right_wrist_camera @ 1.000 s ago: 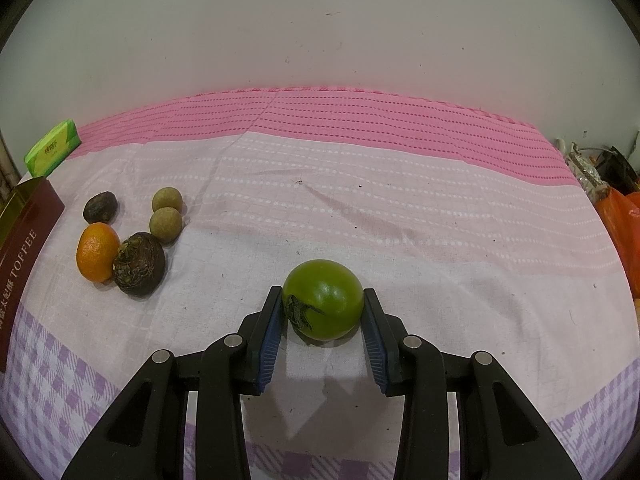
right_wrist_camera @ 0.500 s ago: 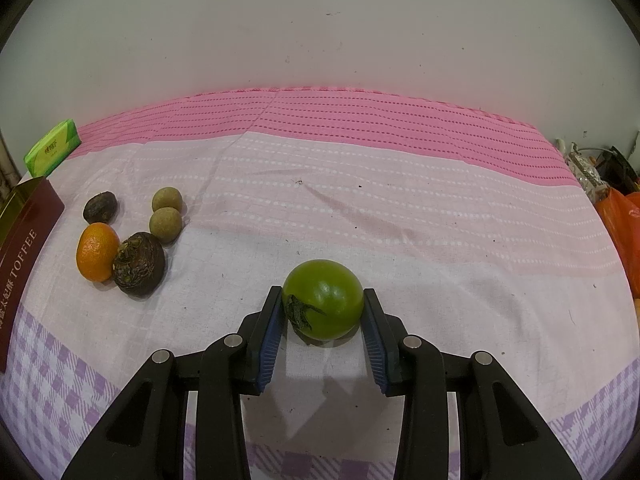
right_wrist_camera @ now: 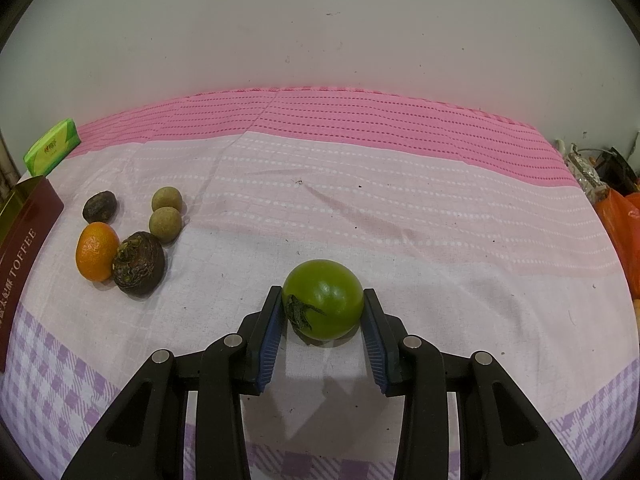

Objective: Organize fruits
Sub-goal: 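Lower the orange into the tray and open the left tool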

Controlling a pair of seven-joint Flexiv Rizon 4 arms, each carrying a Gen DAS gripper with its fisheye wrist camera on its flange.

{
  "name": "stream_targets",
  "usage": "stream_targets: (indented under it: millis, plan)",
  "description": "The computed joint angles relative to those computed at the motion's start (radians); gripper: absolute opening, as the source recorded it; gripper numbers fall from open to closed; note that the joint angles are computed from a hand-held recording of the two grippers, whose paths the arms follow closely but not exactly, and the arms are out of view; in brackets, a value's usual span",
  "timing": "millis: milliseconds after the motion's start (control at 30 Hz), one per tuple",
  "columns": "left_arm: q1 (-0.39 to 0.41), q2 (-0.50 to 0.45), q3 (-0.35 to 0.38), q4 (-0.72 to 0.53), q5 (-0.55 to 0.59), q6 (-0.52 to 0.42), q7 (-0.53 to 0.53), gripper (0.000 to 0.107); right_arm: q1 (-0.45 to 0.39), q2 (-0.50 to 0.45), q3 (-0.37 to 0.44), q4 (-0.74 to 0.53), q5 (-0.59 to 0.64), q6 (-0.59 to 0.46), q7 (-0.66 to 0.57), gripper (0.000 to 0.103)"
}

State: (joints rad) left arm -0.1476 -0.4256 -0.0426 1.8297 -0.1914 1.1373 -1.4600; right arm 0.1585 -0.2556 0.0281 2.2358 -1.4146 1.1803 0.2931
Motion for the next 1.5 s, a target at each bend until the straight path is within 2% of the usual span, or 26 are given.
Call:
stream_targets:
  millis: [567,833,1233,1500]
  plan:
    - [-0.024,-0.049,0.031,-0.038,0.066,-0.040,-0.054,0.031,0.000,-0.002,-0.002,-0.002,-0.004,0.005,0.003,0.039]
    - [-0.043,-0.070,0.046,-0.053,0.118,-0.016,-0.074,0.032,-0.004,-0.003,-0.002,-0.002,-0.007,0.011,0.007,0.040]
    - [-0.018,-0.069,0.019,-0.026,0.083,0.023,-0.045,0.033,0.002,-0.006,-0.004,-0.006,0.013,0.011,0.001,0.040]
    - [0.005,-0.060,-0.013,0.010,0.024,0.063,0.007,0.043,0.014,-0.008,-0.001,-0.009,0.022,-0.018,-0.008,0.040]
